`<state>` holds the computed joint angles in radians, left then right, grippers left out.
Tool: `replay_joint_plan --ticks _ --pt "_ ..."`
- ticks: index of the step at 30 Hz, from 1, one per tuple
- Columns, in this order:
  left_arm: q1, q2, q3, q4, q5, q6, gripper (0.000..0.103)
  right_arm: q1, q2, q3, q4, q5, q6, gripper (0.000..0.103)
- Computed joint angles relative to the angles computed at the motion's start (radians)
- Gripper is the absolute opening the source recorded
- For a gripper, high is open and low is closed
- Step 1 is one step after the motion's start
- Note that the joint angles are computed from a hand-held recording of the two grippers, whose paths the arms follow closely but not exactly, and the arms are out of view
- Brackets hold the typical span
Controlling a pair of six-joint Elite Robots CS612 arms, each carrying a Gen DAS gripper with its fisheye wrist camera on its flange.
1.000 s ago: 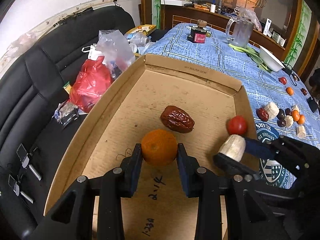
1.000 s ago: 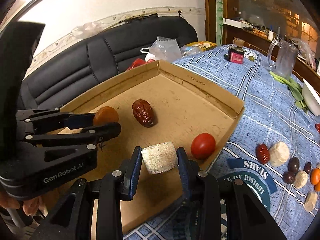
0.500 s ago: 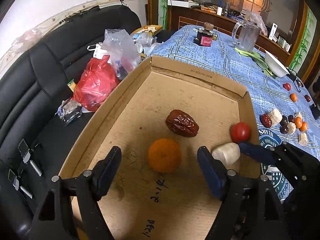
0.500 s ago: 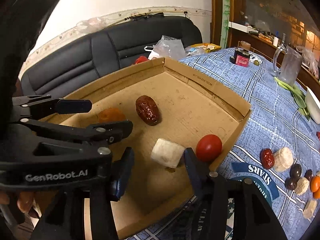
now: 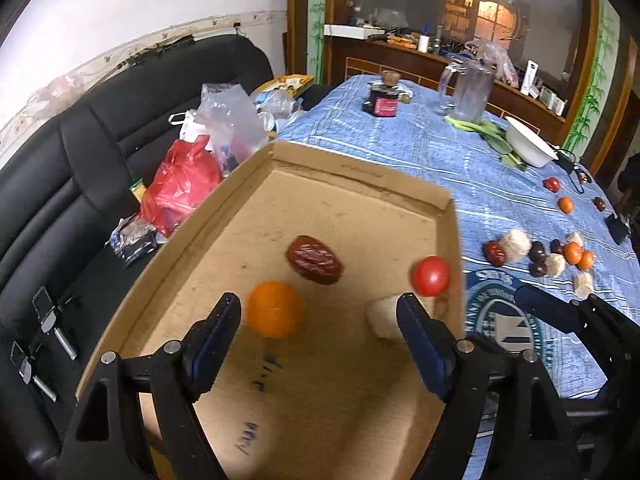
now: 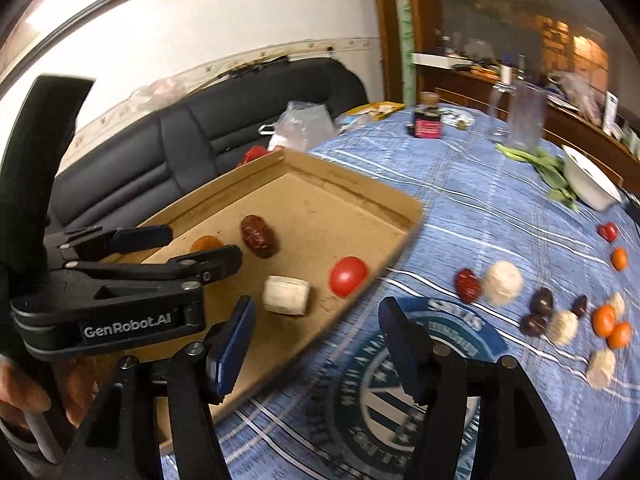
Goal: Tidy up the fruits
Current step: 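Withdraw both tools from the box toward the remaining items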
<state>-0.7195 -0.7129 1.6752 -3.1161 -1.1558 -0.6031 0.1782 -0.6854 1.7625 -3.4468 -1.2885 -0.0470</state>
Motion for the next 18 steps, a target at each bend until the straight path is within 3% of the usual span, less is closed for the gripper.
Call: replay_joint_plan --ticks 6,18 --pt "-0.026 0.009 -0.016 -0.016 -0.007 0.022 0.080 -0.028 -0.019 0.050 -0.049 -0.040 0.052 0.069" --pt "-0.064 0.039 -0.078 -0.023 -0.097 0.103 0.080 -0.108 -0.044 0.152 -0.106 -0.106 0.111 0.069"
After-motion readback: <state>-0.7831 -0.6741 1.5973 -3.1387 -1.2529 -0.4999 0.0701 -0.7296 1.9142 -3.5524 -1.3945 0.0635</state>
